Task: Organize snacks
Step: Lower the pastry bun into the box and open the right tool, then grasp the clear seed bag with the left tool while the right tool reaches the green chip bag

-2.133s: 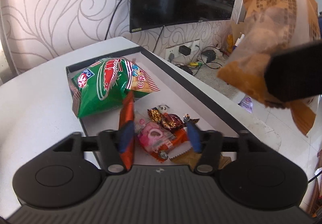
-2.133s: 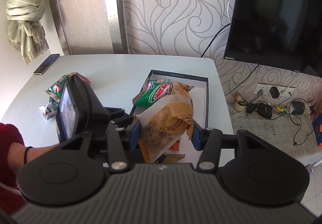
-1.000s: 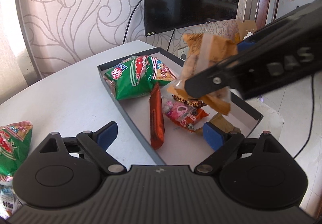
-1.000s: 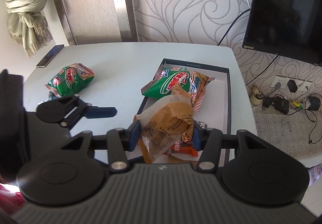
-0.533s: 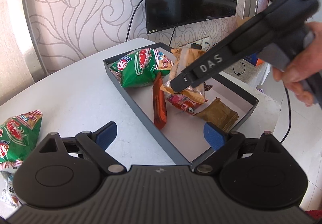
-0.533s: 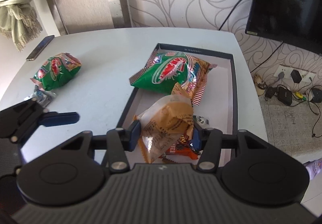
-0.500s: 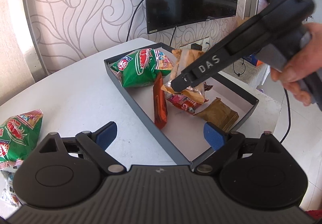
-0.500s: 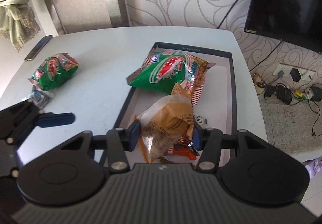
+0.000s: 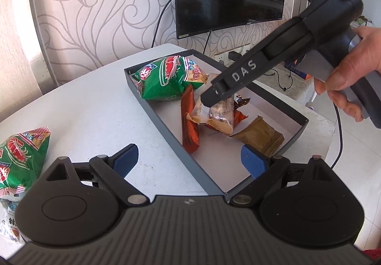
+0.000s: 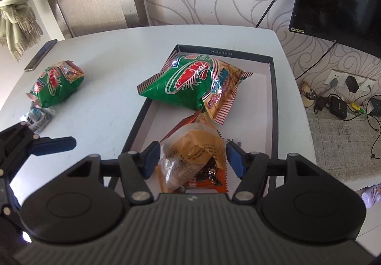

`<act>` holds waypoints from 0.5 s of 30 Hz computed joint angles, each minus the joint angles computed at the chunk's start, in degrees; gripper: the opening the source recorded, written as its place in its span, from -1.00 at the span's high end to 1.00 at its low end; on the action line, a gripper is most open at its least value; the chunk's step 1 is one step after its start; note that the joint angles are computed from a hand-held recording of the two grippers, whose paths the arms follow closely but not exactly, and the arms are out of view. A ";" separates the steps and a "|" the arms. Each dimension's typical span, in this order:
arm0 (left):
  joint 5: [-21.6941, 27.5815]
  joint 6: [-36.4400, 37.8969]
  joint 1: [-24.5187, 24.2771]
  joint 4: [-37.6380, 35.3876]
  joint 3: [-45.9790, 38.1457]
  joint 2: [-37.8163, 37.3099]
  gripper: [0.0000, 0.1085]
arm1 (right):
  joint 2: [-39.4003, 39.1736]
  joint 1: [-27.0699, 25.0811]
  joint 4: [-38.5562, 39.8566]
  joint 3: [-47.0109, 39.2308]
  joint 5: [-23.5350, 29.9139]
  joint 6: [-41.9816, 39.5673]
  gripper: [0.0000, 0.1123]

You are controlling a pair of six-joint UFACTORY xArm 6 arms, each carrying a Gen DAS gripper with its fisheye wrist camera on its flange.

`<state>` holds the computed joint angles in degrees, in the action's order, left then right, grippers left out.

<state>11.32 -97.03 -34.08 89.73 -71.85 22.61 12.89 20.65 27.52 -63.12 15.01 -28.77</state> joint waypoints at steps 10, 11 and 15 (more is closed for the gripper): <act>-1.42 -0.53 -0.56 2.52 -0.68 0.33 -0.76 | -5.21 -0.15 -3.42 6.01 -3.85 6.27 -0.14; -1.38 -0.60 -0.52 2.71 -0.28 0.00 -0.76 | -5.73 0.15 -3.44 6.52 -4.19 6.52 -0.14; -0.23 -2.80 0.05 4.88 2.64 -2.40 -0.76 | -6.87 2.26 -0.91 6.81 -4.96 5.14 -0.14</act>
<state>11.09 -99.82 -34.02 94.62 -69.21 20.21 6.01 22.91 26.61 -56.31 10.06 -23.63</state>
